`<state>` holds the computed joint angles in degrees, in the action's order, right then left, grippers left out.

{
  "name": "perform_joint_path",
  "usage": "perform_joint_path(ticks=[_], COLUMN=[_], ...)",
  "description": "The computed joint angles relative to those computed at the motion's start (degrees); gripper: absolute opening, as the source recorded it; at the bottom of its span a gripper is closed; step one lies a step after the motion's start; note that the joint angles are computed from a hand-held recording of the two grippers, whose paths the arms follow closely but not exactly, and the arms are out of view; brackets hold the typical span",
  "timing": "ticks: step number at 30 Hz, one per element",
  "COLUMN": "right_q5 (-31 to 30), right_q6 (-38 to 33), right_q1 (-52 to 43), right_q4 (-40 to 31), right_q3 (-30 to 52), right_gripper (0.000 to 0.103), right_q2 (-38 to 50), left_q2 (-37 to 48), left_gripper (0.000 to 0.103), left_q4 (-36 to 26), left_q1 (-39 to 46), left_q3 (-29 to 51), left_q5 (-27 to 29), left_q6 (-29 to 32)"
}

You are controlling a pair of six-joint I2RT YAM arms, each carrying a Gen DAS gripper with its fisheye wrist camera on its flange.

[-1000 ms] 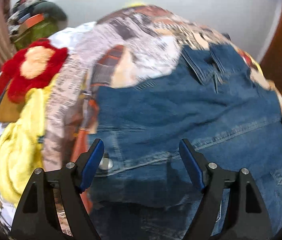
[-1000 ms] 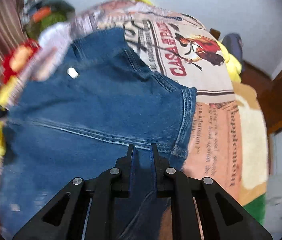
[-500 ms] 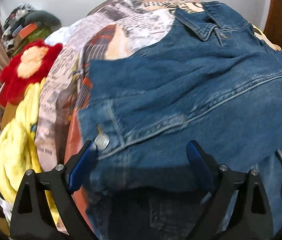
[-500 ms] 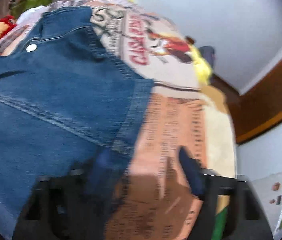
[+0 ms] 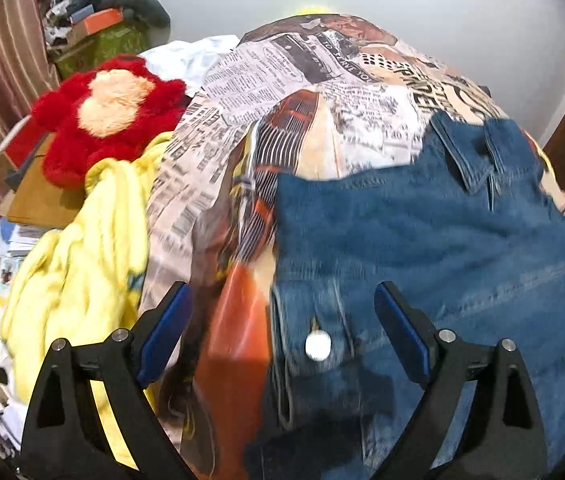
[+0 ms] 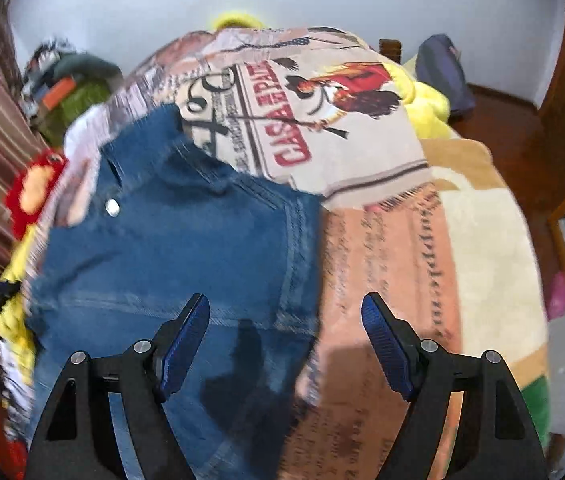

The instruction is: Fold large clothes

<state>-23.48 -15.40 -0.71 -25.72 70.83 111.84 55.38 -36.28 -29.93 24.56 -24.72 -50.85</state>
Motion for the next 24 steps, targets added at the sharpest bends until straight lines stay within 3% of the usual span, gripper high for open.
perform_joint_path(ticks=[6, 11, 13, 14, 17, 19, 22, 24], right_q5=[-1.24, -0.83, -1.53, -2.45, -3.99, -3.57, -3.75, -2.77], right_q6=[3.90, 7.08, 7.83, 8.51, 8.60, 8.55, 9.14, 8.36], right_q1=[2.05, 2.79, 2.79, 2.74, 2.72, 3.00, 3.15, 3.90], right_q4=[-3.36, -4.87, -5.96, -6.98, -8.32, -8.04, -7.89, -7.31], right_q3=[9.18, 15.86, 18.32, 20.31, 22.91, 23.62, 24.71, 24.56], right_gripper=[0.077, 0.073, 0.062, 0.054, 0.046, 0.030, 0.018, 0.014], right_q2=[8.23, 15.77, 18.20, 20.08, 22.30, 22.66, 23.23, 22.33], left_q2=[11.34, 23.58, 28.45, 29.97, 33.15, 34.33, 35.35, 34.16], left_gripper=[0.092, 0.072, 0.066, 0.063, 0.053, 0.036, 0.013, 0.010], left_q4=[15.98, 28.94, 32.37, 33.22, 34.80, 33.85, 32.47, 29.63], left_q1=[14.34, 24.69, 26.88, 27.42, 28.04, 27.40, 26.74, 24.77], left_q3=[-0.36, 0.07, 1.06, 1.61, 3.59, 5.39, 7.36, 9.03], left_q5=[12.76, 27.40, 30.03, 30.28, 29.84, 28.07, 27.19, 24.74], left_q6=[12.55, 16.30, 16.22, 16.17, 16.54, 16.74, 16.82, 16.90])
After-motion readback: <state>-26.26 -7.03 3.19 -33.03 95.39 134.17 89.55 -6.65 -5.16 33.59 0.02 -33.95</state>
